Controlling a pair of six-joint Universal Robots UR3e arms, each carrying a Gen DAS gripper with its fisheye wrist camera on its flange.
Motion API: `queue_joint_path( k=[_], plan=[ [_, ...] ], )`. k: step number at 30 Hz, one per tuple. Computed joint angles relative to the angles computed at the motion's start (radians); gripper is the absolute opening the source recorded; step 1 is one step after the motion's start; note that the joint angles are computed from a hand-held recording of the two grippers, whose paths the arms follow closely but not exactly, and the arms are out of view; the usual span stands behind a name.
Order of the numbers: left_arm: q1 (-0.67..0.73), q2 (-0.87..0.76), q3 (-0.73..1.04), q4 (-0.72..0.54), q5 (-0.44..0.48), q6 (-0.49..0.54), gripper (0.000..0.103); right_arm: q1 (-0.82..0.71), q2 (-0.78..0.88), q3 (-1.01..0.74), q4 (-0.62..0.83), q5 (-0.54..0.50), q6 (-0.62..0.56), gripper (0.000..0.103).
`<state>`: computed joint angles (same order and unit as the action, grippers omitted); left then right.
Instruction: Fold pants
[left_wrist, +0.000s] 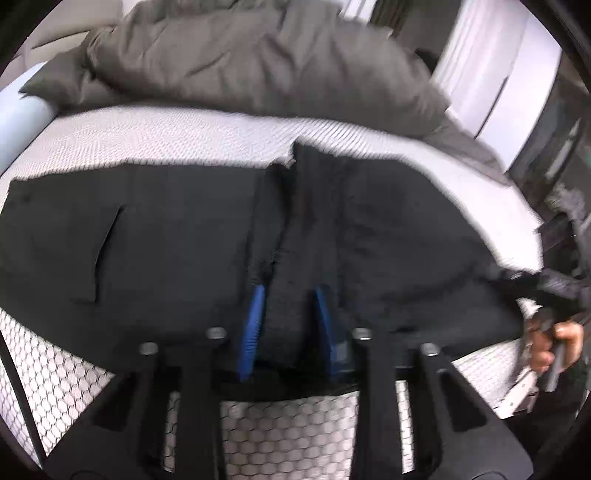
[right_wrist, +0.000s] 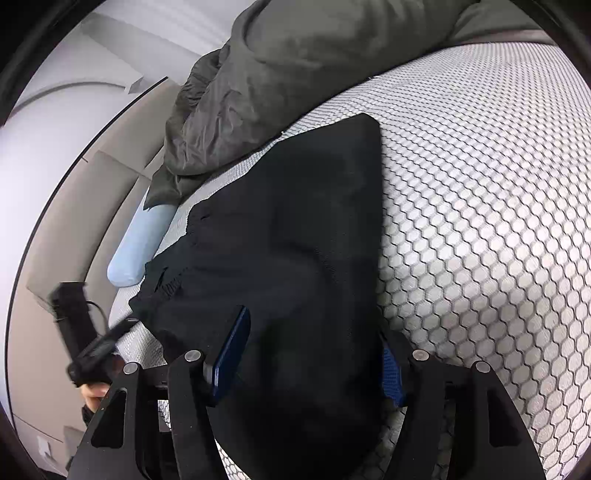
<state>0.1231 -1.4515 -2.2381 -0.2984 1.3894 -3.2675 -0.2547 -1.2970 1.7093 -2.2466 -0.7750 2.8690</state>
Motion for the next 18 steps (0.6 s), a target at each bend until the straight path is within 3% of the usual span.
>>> queue_joint_path(
  k=[2, 3, 6, 10, 12, 13, 14, 18],
  plan=[
    [0.042, 0.052, -0.056, 0.031, -0.032, 0.004, 0.005, -0.013, -0.013, 0.012, 0.013, 0.006, -0.015, 0.065],
    [0.074, 0.096, -0.083, 0.023, -0.05, 0.009, 0.004, -0.021, -0.025, 0.02, 0.02, 0.002, -0.025, 0.065],
    [0.086, 0.114, -0.083, -0.028, 0.057, -0.009, 0.004, -0.046, -0.083, 0.063, 0.026, -0.026, -0.05, 0.065],
    [0.176, 0.227, -0.155, -0.057, -0.092, -0.039, 0.005, -0.083, -0.177, 0.135, 0.029, -0.01, -0.112, 0.069],
    [0.133, 0.215, -0.14, -0.014, -0.093, -0.031, 0.025, -0.093, -0.199, 0.144, 0.056, -0.012, -0.15, 0.071],
    [0.076, 0.157, -0.103, 0.006, -0.064, -0.033, 0.053, -0.081, -0.193, 0.139, 0.055, -0.026, -0.148, 0.071],
    [0.04, 0.115, -0.078, 0.016, -0.037, -0.032, 0.061, -0.066, -0.183, 0.133, 0.054, -0.04, -0.147, 0.071],
    [-0.143, -0.059, 0.038, -0.001, 0.224, -0.021, 0.06, -0.016, -0.15, 0.118, 0.036, -0.121, -0.163, 0.071]
  ],
)
